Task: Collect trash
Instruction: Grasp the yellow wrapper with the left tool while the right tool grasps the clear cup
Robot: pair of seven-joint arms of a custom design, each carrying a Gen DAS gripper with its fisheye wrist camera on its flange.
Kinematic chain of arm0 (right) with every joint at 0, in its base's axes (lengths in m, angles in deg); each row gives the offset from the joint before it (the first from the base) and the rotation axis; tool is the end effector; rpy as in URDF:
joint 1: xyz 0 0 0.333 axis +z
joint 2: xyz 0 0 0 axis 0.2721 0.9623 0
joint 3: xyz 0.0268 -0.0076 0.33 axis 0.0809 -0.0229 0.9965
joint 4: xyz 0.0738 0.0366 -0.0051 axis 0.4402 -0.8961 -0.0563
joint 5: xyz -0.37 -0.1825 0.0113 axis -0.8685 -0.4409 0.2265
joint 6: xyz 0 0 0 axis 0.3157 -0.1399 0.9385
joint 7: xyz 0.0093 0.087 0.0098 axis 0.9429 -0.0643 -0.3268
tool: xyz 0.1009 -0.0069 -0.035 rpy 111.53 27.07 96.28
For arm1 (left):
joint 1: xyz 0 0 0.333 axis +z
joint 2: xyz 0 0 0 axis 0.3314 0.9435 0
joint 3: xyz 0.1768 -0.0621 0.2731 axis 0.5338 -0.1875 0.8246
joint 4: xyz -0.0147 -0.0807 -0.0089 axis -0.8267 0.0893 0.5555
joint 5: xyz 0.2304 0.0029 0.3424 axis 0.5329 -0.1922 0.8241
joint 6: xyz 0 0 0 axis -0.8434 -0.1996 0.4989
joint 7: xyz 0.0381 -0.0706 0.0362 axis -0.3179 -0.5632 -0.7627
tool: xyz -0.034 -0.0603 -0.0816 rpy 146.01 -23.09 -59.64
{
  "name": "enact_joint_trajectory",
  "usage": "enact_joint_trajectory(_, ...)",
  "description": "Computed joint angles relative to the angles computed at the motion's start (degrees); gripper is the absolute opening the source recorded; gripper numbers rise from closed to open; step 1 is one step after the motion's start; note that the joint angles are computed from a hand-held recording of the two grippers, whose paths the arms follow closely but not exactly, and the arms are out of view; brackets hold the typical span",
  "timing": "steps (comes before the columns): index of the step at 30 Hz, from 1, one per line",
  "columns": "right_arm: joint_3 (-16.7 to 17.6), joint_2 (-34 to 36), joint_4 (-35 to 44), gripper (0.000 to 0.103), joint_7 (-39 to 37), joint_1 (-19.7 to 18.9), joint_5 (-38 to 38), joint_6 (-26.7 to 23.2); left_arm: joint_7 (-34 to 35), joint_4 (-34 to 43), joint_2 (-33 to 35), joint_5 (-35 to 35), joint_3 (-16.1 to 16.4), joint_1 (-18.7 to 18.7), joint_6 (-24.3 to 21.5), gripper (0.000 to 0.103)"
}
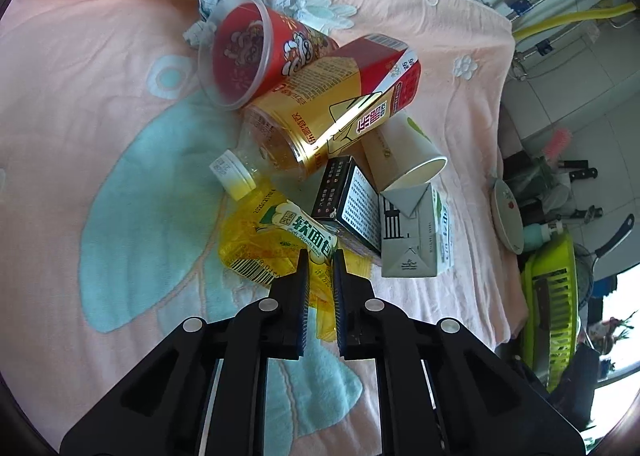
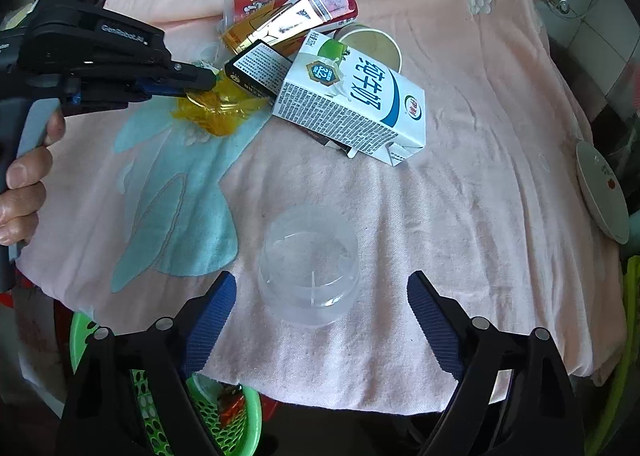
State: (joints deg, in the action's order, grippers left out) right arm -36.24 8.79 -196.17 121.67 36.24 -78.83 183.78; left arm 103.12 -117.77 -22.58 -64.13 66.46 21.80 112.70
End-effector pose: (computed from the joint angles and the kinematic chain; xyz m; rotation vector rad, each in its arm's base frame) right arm 0.5818 0.2844 0.3827 -2.4003 1.3708 -0.3189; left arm 0.6283 -0.0745 0.3841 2.4005 -1.6721 1.0525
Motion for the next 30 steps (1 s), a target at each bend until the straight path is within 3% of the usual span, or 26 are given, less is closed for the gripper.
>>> enact_joint_trajectory(3,-0.02,0.83,0.5,0.082,0.15,0.09,-0.17,0.2,1.45,-2.15,-2.3,-0.87,0.22,0.31,0.06,0.009)
enact_joint_trajectory(11,0.33,2.35,2.22,0.059,-0.77,0.06,1.1,-2.42,5.42,-8.18,-9.07,-1.98,2.74,-1.29,0.96,0.008)
enact_joint_trajectory(23,0.76,-3.84,-3.96,0.058,-0.66,1.39,-0.91,1.96,9.49,-20.17,-21.87,-3.25,7.27,-6.66,3.08,0.008)
enact_joint_trajectory(30,1.4,-10.1,-9.95,0.058,-1.4,2.36,-2.96,4.65,1.94,-29.96,-32.5,5.11,8.0,-9.12,6.48,0.008)
